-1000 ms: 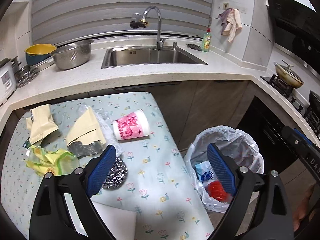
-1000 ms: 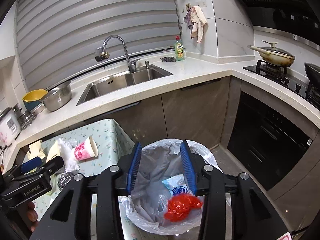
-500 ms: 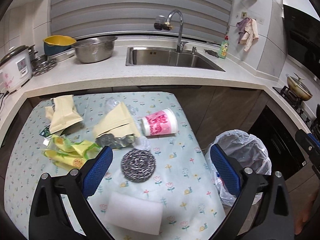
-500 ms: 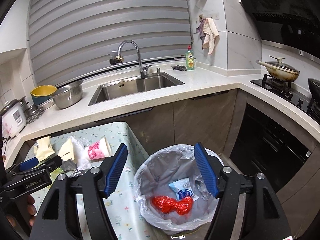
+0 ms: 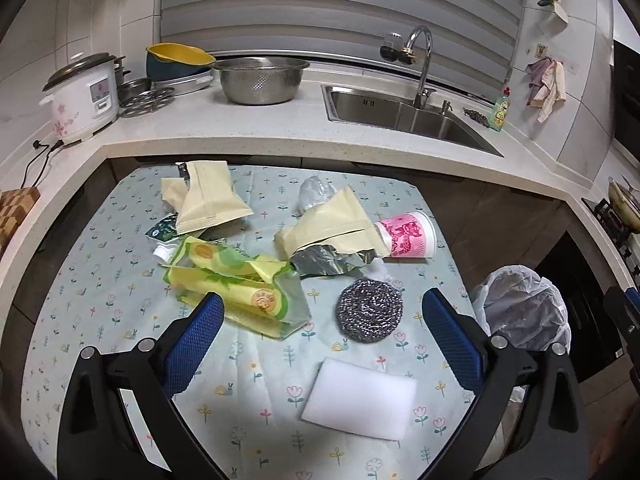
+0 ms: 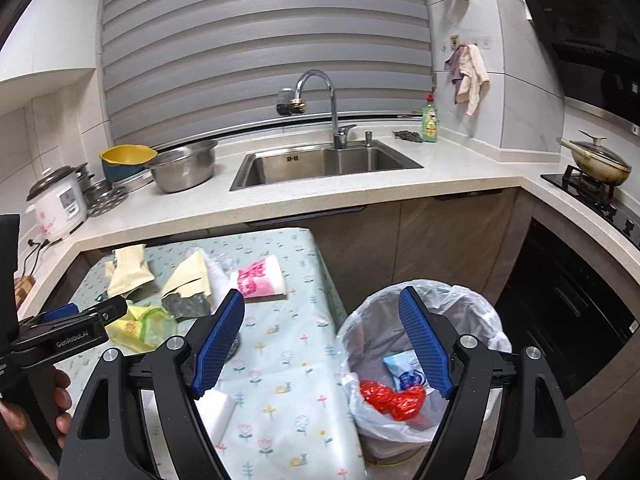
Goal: Collect trash
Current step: 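Move both tools back over the table toward the remaining items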
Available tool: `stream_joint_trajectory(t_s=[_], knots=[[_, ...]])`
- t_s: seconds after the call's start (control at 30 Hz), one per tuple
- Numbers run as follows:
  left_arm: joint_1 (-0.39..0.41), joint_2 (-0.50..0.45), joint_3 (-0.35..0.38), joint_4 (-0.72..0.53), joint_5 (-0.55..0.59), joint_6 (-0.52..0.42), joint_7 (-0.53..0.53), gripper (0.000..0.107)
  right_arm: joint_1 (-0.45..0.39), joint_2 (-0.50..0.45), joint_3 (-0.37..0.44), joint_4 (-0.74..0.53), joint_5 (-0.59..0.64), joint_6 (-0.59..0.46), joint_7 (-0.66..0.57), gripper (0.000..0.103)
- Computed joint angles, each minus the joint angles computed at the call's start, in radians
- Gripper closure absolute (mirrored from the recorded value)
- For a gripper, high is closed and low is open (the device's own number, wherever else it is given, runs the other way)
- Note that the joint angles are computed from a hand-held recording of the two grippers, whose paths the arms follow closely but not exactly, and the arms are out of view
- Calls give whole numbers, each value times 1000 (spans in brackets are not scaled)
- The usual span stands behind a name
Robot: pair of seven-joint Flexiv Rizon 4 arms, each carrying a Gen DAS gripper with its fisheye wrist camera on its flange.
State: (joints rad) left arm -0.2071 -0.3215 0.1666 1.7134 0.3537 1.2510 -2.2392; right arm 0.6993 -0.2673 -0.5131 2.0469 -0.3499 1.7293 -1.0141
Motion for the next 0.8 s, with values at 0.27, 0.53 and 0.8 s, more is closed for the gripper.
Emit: stream_joint_trajectory(t_s=[0.27, 0.53, 0.8], knots=[[39, 41, 3, 70, -11, 18, 13, 12, 17, 2, 47, 15, -26, -10, 2, 22], [91, 59, -2, 132, -53, 41, 41, 12, -100, -31, 227, -19, -55, -42, 9, 21], [149, 48, -7, 182, -141, 56, 95, 12, -365, -134, 604, -133, -8, -145, -123, 19]])
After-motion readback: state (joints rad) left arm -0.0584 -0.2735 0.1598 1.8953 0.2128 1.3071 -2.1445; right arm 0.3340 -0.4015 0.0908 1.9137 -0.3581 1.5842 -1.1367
